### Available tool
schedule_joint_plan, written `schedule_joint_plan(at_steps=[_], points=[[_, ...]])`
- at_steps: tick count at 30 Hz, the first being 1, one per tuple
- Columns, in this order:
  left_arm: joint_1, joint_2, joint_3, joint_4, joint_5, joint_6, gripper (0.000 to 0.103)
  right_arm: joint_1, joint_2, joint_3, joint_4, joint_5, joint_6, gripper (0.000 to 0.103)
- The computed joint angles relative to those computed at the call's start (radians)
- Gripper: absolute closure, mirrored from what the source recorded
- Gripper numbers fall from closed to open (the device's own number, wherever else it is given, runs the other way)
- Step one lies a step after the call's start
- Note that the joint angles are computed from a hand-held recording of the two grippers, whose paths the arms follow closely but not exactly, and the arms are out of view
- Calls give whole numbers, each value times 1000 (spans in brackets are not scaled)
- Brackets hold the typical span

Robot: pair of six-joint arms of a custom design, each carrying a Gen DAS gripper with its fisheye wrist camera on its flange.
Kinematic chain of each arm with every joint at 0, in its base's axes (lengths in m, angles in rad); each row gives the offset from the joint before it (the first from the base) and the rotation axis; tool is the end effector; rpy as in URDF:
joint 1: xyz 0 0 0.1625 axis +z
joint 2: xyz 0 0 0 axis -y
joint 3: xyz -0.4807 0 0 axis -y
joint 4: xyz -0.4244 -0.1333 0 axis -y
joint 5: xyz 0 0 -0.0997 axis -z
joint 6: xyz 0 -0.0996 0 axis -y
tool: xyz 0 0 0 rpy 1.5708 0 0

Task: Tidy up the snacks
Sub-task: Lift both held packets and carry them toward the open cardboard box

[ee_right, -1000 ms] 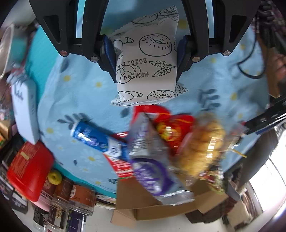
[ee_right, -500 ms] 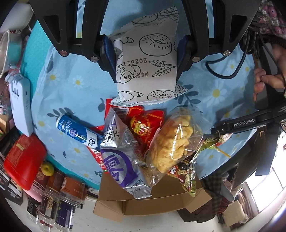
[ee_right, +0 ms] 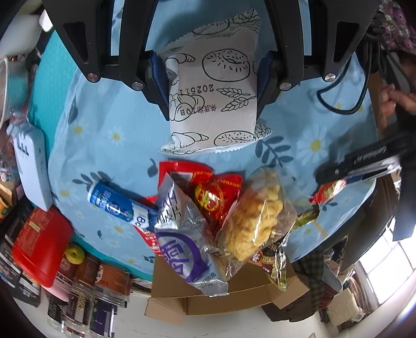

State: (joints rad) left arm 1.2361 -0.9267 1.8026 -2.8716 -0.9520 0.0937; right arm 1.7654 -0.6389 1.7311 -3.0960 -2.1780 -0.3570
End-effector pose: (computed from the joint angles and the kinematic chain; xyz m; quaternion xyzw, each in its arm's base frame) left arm -0.0444 -0.7094 0.1881 0.1352 0.9235 -0.2352 0.2713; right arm 0.2116 -0.6780 0.0400 0.1920 -0.9143 0.1806 0.3076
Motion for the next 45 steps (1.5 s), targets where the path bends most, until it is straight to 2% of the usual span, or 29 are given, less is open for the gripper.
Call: schedule_joint_plan(at_steps=[3, 8, 15, 18, 20, 25, 27, 28, 29, 34, 38, 45], points=[[-27, -12, 46, -37, 29, 49, 52, -5, -11, 27, -20, 1, 6, 47], [-34, -45, 65, 63, -54, 28, 52, -12, -28, 61, -43, 8, 23, 47], [-49, -26, 66, 87, -12, 19, 50, -15, -38, 85, -67, 2, 40, 47], [-53, -10, 53, 93, 4, 31, 42, -18, -34, 83, -63, -6, 42, 47], [-54, -5, 45, 105, -8, 19, 28, -15, -29, 82, -71, -17, 30, 47], [-49, 7, 44, 55, -22, 10, 26, -8, -15, 77, -89, -45, -5, 45], [-47, 7, 46, 34, -12, 6, 39, -7, -13, 78, -96, -49, -13, 45], [-52, 12, 50, 15, 26, 18, 54, -6, -12, 78, -98, -50, -14, 45], [-55, 13, 52, 4, 45, 26, 61, -6, -11, 79, -102, -53, -18, 45], [-37, -11, 58, 9, -8, 28, 63, 5, 1, 81, -137, -69, -51, 47], [-36, -36, 76, 22, -51, 27, 63, 5, -21, 102, -135, -6, -29, 48], [-60, -69, 109, -14, -95, 57, 63, 25, -47, 115, -138, 42, -36, 48]])
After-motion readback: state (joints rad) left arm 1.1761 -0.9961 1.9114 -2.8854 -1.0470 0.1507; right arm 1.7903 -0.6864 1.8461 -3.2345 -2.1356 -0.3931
